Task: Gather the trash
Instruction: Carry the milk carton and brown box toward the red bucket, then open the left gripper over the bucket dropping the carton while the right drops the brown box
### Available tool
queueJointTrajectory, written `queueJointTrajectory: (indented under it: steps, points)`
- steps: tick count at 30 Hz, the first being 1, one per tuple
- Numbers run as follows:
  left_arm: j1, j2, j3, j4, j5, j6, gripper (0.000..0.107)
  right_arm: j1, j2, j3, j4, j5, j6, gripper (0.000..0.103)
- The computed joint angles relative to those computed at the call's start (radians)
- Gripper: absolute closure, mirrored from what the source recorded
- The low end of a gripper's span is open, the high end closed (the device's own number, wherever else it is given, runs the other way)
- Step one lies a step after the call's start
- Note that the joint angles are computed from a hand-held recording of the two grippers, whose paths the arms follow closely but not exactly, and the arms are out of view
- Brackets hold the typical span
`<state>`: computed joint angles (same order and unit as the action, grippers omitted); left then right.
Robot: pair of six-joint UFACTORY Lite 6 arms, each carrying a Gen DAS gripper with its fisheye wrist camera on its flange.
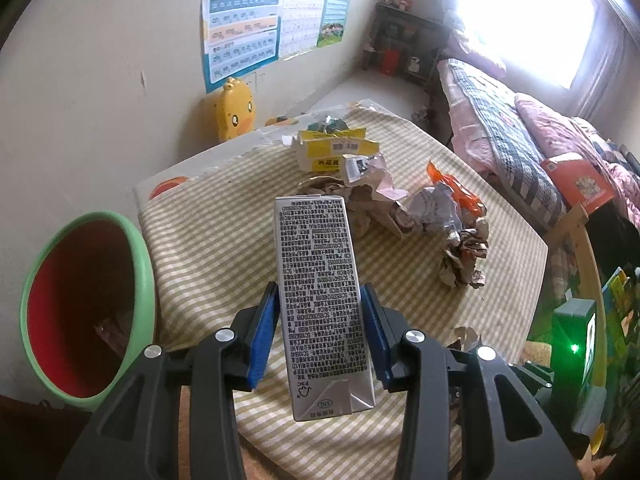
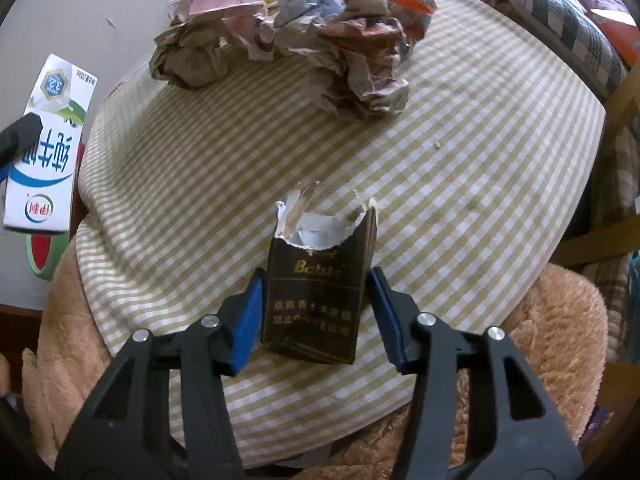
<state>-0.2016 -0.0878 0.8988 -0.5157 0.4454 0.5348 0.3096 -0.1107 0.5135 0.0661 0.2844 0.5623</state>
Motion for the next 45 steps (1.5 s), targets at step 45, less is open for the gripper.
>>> queueJointTrajectory:
  steps: [45]
  points:
    - [0.438, 0.079, 0.095, -0.135, 0.065, 0.281, 0.074, 0.187, -0.139, 0.352, -0.396, 0.177, 0.388, 0.056]
